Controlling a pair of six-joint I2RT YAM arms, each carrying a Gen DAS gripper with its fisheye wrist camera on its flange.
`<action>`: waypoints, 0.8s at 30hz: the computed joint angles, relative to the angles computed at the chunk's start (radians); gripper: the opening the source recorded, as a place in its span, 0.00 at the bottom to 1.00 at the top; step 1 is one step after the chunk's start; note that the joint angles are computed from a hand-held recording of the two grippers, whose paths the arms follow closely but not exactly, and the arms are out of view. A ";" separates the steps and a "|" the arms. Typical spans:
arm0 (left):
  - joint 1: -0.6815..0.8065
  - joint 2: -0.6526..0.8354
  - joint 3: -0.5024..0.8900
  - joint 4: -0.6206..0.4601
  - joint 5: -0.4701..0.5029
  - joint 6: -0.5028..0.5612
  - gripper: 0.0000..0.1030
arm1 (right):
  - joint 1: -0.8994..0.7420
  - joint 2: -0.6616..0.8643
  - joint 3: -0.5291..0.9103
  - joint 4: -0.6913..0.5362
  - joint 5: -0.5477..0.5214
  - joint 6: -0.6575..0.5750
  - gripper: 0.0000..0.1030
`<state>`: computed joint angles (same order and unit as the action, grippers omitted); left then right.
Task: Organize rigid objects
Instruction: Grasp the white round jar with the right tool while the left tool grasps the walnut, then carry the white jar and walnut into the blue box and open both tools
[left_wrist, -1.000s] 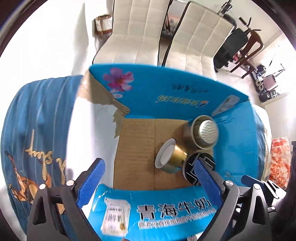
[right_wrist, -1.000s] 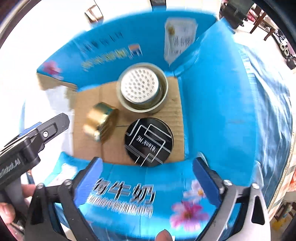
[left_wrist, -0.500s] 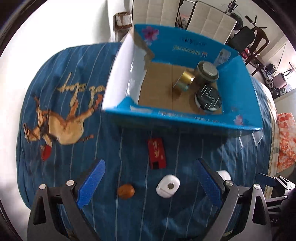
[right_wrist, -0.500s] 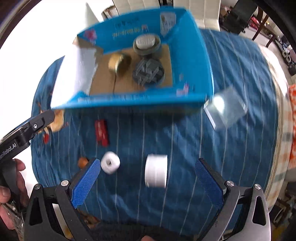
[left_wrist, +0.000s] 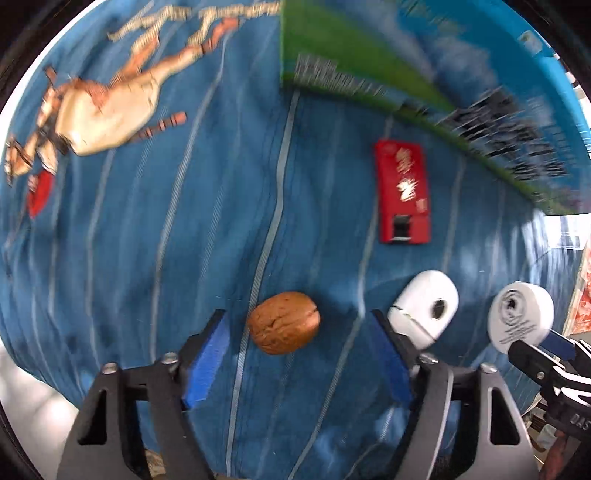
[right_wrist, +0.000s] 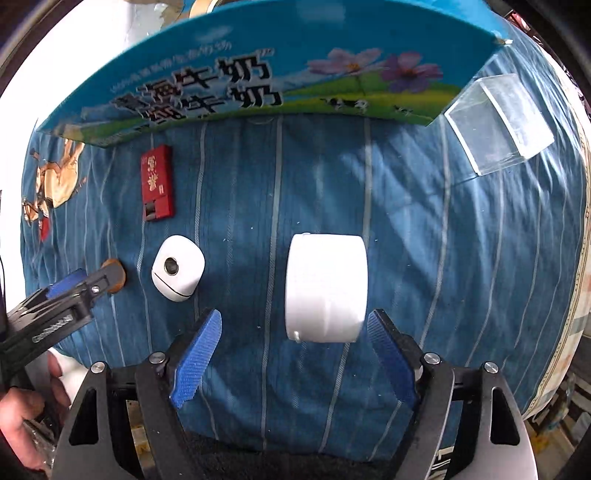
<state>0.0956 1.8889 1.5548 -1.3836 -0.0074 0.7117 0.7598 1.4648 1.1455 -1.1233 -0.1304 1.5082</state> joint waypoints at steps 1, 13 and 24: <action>-0.001 0.009 -0.012 0.008 -0.007 -0.003 0.56 | 0.001 0.015 0.006 0.002 -0.003 -0.002 0.78; 0.002 0.054 0.044 0.001 0.012 -0.014 0.36 | -0.073 0.050 -0.061 0.038 -0.074 -0.040 0.41; 0.038 -0.003 0.115 -0.106 0.047 0.046 0.36 | -0.097 -0.090 -0.082 0.018 -0.054 -0.044 0.40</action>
<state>0.1339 1.8860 1.6693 -1.4898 0.0395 0.7582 0.6625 1.3751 1.0637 -1.1052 -0.1842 1.4640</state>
